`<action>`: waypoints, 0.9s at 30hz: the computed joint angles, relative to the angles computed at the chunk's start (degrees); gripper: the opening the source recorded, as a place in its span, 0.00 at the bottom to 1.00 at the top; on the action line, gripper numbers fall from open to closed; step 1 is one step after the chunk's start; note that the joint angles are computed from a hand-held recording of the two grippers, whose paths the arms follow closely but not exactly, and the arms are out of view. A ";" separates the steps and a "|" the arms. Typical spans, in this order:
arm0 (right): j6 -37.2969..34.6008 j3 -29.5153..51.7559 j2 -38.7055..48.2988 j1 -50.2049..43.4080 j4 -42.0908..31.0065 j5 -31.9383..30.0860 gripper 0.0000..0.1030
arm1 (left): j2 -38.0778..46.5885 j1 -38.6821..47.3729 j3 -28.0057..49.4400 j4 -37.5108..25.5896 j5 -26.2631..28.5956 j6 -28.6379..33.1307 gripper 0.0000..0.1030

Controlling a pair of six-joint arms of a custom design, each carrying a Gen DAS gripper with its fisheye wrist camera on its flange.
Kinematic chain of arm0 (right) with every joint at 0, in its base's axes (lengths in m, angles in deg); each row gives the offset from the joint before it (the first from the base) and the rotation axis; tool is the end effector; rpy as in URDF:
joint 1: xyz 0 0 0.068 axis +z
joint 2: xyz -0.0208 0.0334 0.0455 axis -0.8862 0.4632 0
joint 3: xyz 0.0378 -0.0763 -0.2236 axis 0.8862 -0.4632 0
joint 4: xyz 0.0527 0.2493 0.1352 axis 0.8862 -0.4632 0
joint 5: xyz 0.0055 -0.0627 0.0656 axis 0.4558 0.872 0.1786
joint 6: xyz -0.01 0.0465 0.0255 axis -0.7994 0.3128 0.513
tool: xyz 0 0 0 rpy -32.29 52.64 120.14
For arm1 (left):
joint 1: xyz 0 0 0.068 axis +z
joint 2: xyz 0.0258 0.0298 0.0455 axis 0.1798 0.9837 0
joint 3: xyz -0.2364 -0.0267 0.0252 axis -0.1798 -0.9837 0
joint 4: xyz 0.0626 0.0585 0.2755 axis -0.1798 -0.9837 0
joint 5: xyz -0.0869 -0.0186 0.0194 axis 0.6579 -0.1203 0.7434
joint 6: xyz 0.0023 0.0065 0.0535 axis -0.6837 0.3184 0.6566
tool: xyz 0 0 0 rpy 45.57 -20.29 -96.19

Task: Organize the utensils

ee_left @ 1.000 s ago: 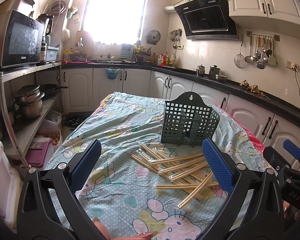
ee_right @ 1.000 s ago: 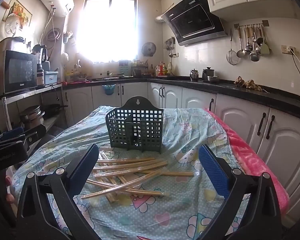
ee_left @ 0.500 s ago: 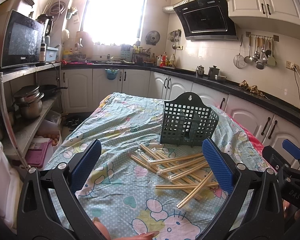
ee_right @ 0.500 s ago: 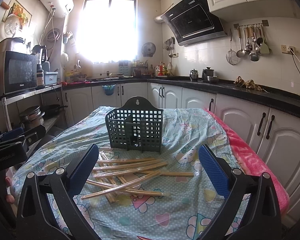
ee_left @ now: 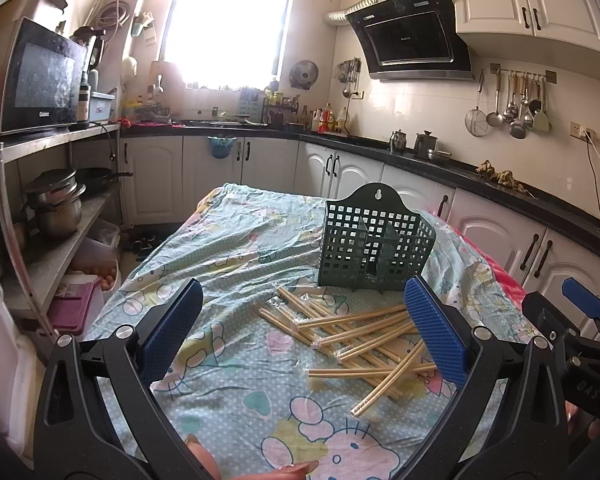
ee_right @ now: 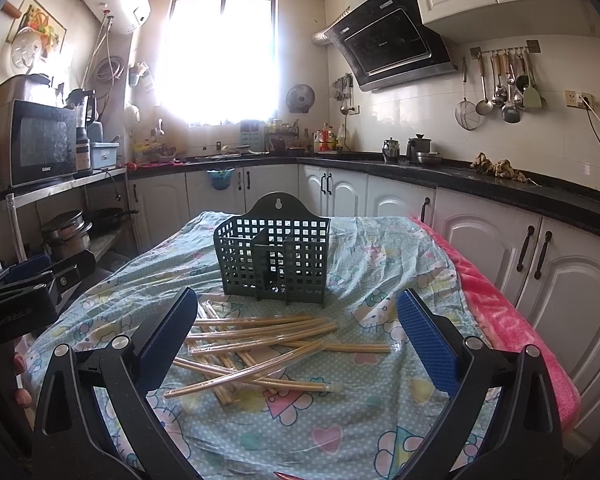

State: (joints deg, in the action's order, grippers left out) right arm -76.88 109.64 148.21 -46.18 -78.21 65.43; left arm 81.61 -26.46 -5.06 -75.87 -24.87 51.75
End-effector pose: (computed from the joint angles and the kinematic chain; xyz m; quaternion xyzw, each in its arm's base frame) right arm 0.3140 0.0869 0.2516 -0.0570 0.7986 0.0522 0.5969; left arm 0.3194 -0.2130 0.2648 -0.0518 0.8158 -0.0202 0.5756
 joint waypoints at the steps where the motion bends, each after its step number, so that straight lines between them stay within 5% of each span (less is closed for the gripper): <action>1: -0.22 0.10 0.11 0.10 0.00 -0.10 0.94 | -0.19 0.04 0.04 -0.13 0.82 -0.04 0.91; 27: -4.26 15.04 12.61 -1.80 -8.90 -14.69 0.94 | 0.15 8.94 0.14 -3.46 11.98 -3.16 0.91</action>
State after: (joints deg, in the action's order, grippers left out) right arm -81.14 124.68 160.82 -47.99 -87.11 50.74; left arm 81.76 -17.52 -4.91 -79.33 -12.89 48.59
